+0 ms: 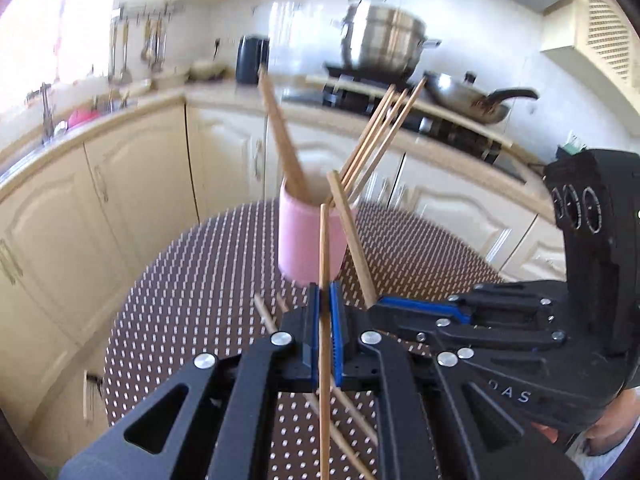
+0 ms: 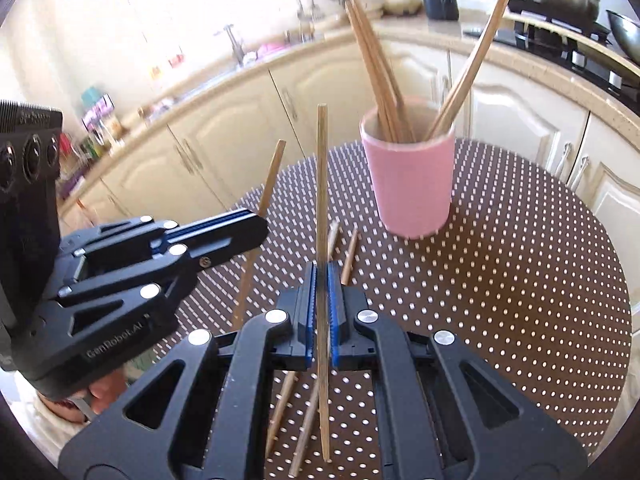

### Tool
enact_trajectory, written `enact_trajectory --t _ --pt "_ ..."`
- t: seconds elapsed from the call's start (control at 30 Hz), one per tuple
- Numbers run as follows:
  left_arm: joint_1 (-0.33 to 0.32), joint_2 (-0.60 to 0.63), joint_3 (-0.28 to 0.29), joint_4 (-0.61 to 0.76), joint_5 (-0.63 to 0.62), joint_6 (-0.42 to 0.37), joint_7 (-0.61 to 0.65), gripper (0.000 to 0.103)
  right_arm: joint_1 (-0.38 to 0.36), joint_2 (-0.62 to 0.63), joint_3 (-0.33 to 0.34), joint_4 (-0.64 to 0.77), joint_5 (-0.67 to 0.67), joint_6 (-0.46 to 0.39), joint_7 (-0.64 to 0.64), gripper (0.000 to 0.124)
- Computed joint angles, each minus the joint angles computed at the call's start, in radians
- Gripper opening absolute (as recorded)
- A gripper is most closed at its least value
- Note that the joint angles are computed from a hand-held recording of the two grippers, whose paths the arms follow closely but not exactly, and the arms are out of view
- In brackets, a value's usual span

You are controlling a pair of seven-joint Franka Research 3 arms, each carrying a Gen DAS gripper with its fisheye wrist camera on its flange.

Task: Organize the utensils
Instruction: 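Lift both held chopsticks and carry them over the pink cup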

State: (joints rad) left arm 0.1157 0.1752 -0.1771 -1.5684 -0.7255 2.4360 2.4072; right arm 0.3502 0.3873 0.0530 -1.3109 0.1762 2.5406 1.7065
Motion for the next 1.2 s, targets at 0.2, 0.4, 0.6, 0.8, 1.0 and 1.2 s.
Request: enact_trajectory --t 0.2,0.4,0.6,0.8,1.0,1.2 --pt "-0.009 -0.018 -0.020 -0.003 -0.137 0.082 0.119 0.006 -0.009 -0.108 0.010 -0.172 0.033 0.177 -0.025 0.006" --pt "-0.032 -0.029 -0.025 0.009 -0.189 0.111 0.139 0.006 -0.001 -0.127 -0.003 -0.202 0.011 0.290 -0.004 0.006" --pt "-0.043 -0.024 -0.033 0.035 -0.304 0.142 0.243 0.006 0.062 -0.126 -0.093 -0.214 -0.146 0.437 0.154 0.006" --pt "-0.048 0.020 -0.054 0.113 -0.410 0.175 0.343 0.006 0.149 -0.094 -0.231 -0.182 -0.292 0.549 0.339 0.006" --pt "-0.035 0.112 -0.102 0.243 -0.439 0.211 0.359 0.006 0.201 -0.040 -0.327 -0.108 -0.336 0.603 0.396 0.006" --pt "-0.009 0.192 -0.164 0.355 -0.486 0.237 0.397 0.006 0.296 0.026 -0.491 -0.021 -0.339 0.636 0.435 0.006"
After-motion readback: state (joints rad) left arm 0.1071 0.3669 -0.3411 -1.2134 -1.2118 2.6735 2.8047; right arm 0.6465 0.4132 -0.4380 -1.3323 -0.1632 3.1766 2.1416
